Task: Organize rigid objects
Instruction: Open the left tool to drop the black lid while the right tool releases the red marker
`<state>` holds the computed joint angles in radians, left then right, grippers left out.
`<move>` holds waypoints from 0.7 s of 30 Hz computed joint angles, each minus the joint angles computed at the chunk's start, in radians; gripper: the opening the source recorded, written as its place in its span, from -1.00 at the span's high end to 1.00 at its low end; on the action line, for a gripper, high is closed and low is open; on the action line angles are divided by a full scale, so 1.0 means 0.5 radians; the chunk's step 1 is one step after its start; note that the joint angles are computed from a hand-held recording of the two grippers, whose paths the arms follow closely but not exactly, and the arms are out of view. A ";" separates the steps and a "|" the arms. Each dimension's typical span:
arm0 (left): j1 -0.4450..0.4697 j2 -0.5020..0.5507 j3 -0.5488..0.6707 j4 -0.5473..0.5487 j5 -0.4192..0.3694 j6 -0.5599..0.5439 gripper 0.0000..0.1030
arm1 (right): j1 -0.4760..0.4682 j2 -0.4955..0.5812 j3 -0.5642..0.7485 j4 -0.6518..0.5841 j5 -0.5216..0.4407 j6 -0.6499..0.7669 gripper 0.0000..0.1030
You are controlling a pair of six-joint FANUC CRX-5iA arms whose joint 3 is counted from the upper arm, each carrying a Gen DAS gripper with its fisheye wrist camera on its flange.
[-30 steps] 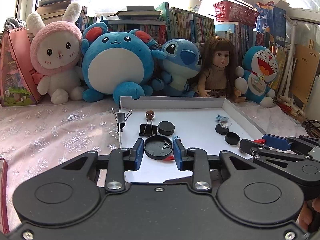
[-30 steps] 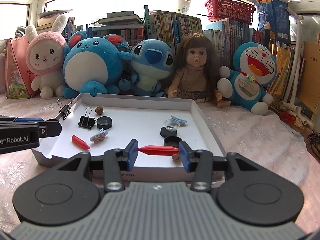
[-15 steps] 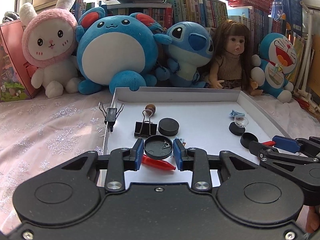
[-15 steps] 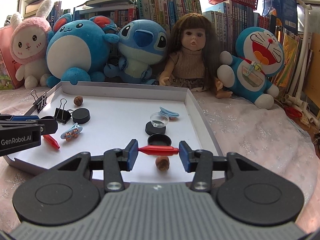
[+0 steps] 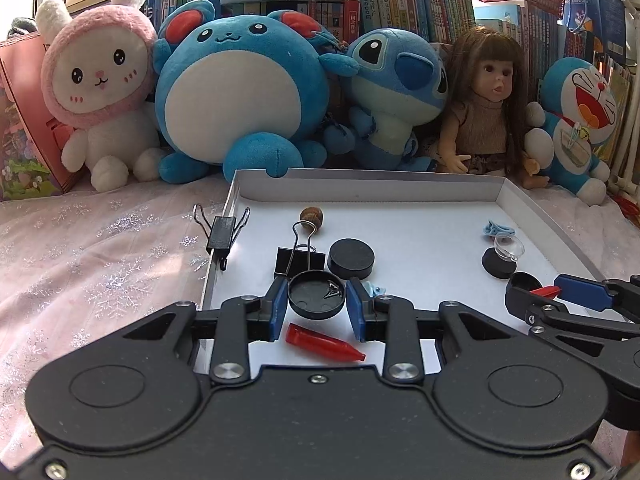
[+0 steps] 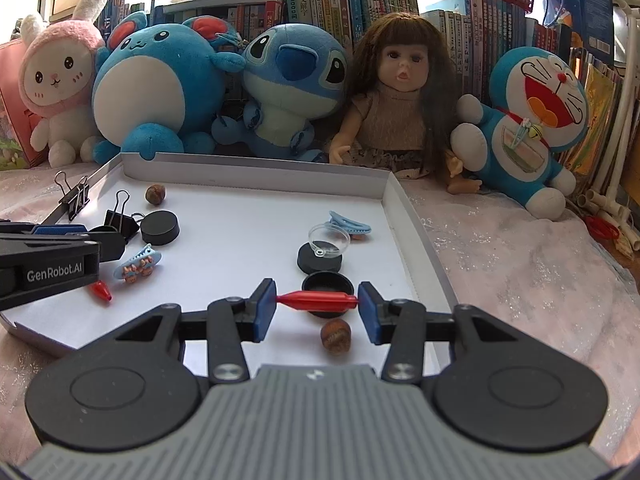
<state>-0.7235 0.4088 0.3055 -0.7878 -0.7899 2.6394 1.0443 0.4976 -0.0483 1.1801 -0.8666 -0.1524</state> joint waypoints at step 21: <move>0.022 -0.007 -0.012 0.061 0.004 -0.033 0.01 | -0.007 0.001 0.007 -0.033 0.017 -0.007 -0.20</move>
<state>-0.7127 0.4054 0.2997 -0.7572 -0.7879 2.6230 1.0407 0.4982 -0.0448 1.1639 -0.8580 -0.1561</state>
